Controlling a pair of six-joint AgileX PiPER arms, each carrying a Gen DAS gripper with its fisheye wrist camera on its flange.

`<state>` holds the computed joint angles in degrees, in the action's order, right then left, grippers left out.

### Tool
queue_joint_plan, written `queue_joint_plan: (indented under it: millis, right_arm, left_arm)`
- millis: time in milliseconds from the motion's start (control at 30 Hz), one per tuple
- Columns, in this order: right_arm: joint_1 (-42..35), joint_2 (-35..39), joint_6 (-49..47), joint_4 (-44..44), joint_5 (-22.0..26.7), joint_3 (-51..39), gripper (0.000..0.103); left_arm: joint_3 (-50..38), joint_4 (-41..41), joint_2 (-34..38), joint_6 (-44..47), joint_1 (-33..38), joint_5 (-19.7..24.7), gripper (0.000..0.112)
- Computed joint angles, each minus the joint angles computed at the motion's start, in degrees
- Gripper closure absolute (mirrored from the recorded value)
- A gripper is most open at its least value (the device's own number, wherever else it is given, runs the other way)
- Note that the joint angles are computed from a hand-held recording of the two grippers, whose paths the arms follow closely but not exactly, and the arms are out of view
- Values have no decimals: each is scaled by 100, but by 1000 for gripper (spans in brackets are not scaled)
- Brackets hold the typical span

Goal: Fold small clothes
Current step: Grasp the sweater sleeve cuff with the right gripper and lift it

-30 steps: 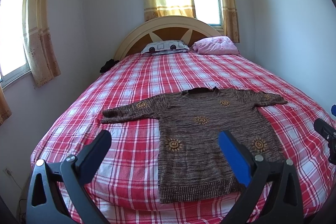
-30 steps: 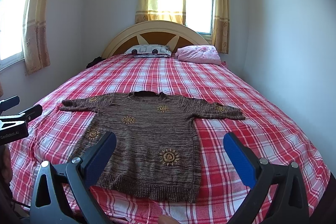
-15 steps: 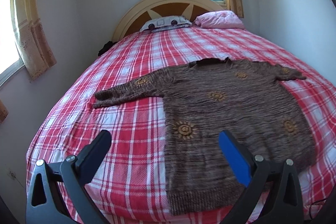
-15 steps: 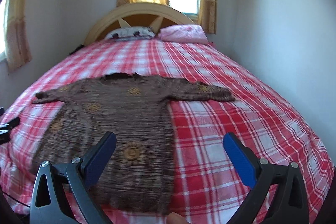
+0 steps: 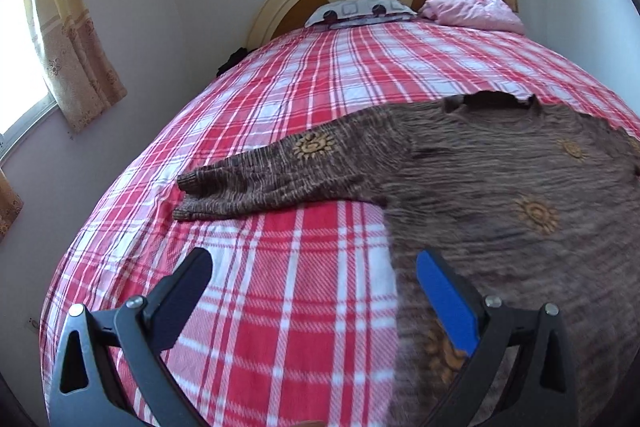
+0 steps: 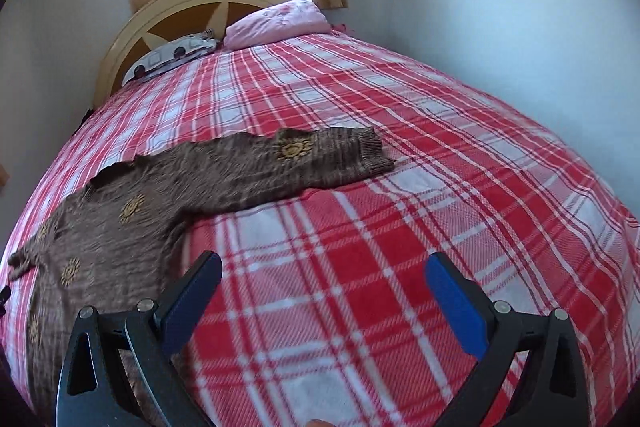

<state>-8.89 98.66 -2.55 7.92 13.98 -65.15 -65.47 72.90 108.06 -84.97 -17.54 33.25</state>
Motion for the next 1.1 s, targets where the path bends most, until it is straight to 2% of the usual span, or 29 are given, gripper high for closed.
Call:
queue_joint_plan:
  millis: [100, 133, 167, 233, 400, 467, 600, 700, 800, 900, 933, 967, 1000, 1100]
  right_arm:
    - [-167, 496, -337, 390, 232, -600, 4]
    - [-248, 706, -531, 618, 384, -873, 9]
    - [-323, 866, -659, 787, 513, -1084, 18]
    - [-489, 1303, -808, 1045, 886, -1687, 25]
    - [-748, 2067, -621, 1247, 1401, -2809, 26]
    - [-832, 2412, -342, 1163, 1642, -3355, 33]
    - [-981, 3016, -47, 1206, 2186, -4340, 37]
    - [-1013, 3393, 143, 1173, 2592, -4972, 39]
    - [-971, 3668, 206, 1157, 2802, -5446, 46]
    - [-911, 3973, 249, 1193, 3203, -6008, 59]
    - [-840, 4090, 349, 1005, 3334, -6243, 69]
    - [-747, 4203, 484, 714, 3454, -6491, 85]
    - [-692, 4321, 587, 534, 3566, -6731, 90]
    - [-502, 4423, 850, 75, 3625, -7036, 94]
  left_arm:
    - [-455, -123, 353, 236, 172, 44, 9]
    - [-656, -207, 504, 340, 273, 6, 9]
    - [-789, -275, 606, 405, 322, 2, 9]
    - [-1078, -522, 813, 650, 442, -24, 9]
    - [-1774, -1366, 1343, 1358, 720, -138, 9]
    - [-1900, -1607, 1486, 1493, 779, -187, 9]
    - [-2148, -2413, 1721, 2126, 921, -223, 9]
    - [-2043, -2434, 1669, 1989, 980, -328, 9]
    - [-2123, -2665, 1747, 2265, 986, -345, 9]
    - [-2178, -2747, 1804, 2358, 1005, -362, 9]
    - [-2177, -2782, 1809, 2390, 1021, -390, 9]
    - [-2170, -2797, 1808, 2395, 1028, -411, 9]
    - [-2154, -2819, 1801, 2403, 1037, -436, 9]
    - [-2142, -2886, 1800, 2438, 1051, -477, 9]
